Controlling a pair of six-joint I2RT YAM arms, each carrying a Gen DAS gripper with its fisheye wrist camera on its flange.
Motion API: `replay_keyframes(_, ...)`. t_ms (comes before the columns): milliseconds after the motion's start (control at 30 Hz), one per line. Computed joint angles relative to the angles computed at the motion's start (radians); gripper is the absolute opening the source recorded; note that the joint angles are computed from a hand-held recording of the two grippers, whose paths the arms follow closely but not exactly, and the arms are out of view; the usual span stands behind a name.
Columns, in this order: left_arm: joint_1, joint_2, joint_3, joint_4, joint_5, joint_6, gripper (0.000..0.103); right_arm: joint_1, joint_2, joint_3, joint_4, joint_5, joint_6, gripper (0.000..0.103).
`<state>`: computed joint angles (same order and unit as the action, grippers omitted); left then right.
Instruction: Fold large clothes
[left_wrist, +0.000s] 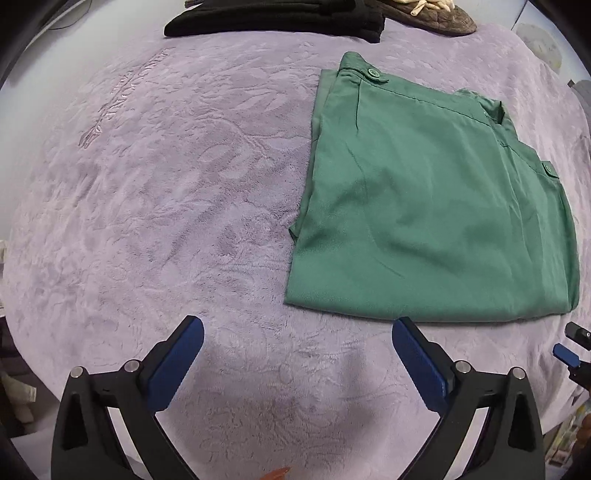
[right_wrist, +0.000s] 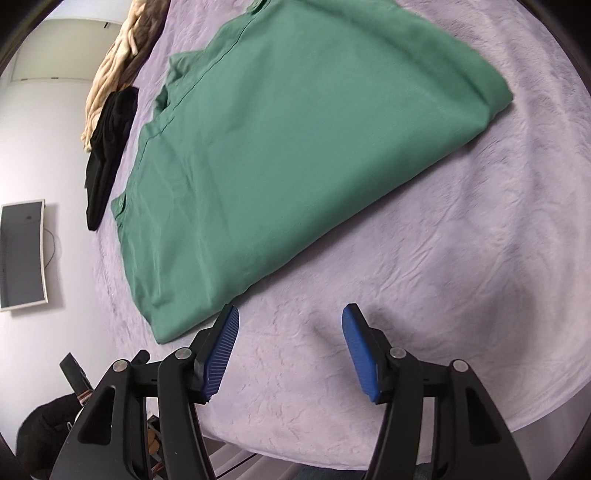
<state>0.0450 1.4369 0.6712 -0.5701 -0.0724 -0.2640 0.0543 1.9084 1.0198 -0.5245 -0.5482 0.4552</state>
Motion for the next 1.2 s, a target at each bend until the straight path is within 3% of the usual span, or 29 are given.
replay_keyframes(67, -0.003, 0.002, 0.007, -0.013, -0.001, -0.005, 0.102, 0.028, 0.001, -0.002, 0.011, -0.005, 0.010, 0.077)
replay_keyframes(200, -0.018, 0.086, 0.044, -0.001, -0.019, -0.025, 0.102, 0.085, -0.015, -0.011, 0.040, -0.018, 0.016, 0.079)
replay_keyframes(333, -0.018, 0.133, 0.058, 0.015, -0.017, -0.047, 0.102, 0.164, -0.011, 0.017, 0.056, -0.024, -0.005, 0.103)
replay_keyframes(533, 0.003, 0.164, 0.063, 0.027, -0.005, -0.001, 0.102, 0.230, 0.070, 0.061, 0.074, -0.134, 0.053, 0.103)
replay_keyframes(733, 0.022, 0.177, 0.058, 0.037, 0.023, 0.029, 0.102, 0.268, 0.084, 0.006, 0.188, -0.155, 0.204, 0.103)
replay_keyframes(933, 0.055, 0.213, 0.077, 0.050, 0.035, 0.076, 0.102, 0.288, 0.087, -0.022, 0.244, -0.151, 0.266, 0.103)
replay_keyframes(1033, 0.089, 0.242, 0.104, 0.052, 0.057, 0.114, 0.102, 0.298, 0.096, -0.055, 0.330, -0.169, 0.335, 0.103)
replay_keyframes(1133, 0.128, 0.282, 0.131, 0.062, 0.074, 0.153, 0.102, 0.305, 0.095, -0.131, 0.522, -0.210, 0.433, 0.103)
replay_keyframes(1200, 0.155, 0.309, 0.150, 0.067, 0.087, 0.177, 0.102, 0.316, 0.106, -0.139, 0.573, -0.226, 0.464, 0.103)
